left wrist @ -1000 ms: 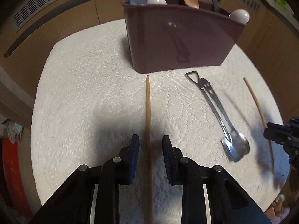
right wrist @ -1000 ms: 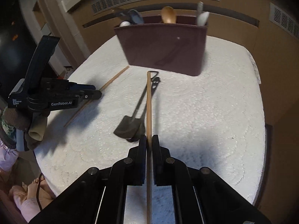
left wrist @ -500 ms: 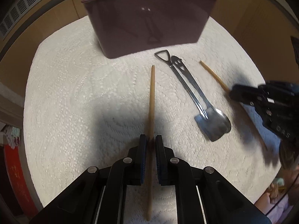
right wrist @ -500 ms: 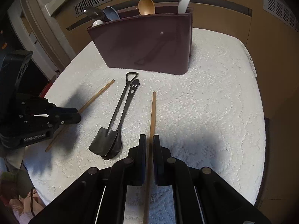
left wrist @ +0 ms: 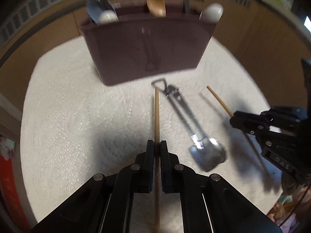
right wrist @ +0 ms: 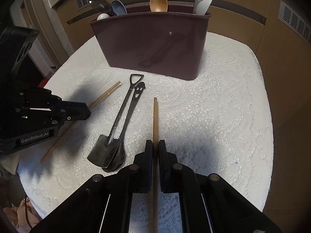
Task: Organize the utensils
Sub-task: 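Lift both chopsticks and drop them upright into the maroon caddy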
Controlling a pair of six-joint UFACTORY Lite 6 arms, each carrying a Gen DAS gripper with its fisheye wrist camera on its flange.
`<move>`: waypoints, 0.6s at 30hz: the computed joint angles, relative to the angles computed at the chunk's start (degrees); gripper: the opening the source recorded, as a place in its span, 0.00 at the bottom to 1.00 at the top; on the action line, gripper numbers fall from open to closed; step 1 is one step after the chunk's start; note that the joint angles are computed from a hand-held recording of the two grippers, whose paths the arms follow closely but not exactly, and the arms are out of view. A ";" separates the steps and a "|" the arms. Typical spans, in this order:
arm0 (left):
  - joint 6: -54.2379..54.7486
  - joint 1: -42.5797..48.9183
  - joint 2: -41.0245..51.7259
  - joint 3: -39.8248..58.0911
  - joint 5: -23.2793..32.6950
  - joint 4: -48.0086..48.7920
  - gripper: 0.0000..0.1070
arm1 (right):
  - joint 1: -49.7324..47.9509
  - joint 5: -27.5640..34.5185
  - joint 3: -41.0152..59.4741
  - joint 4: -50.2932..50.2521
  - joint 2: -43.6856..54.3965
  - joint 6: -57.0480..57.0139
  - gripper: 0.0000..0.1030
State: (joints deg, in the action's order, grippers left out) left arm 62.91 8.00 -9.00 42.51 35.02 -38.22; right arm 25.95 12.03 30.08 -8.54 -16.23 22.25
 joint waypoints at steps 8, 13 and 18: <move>14.49 19.45 -18.75 -6.91 18.34 -19.57 0.06 | 8.01 9.35 -6.03 -18.08 -23.63 23.98 0.06; 11.04 24.11 -19.16 4.54 26.74 -26.33 0.05 | 12.22 14.26 0.36 -26.76 -28.09 34.00 0.06; 7.64 17.05 -13.03 21.61 21.05 -36.00 0.05 | 12.50 16.36 17.41 -41.59 -22.20 40.84 0.06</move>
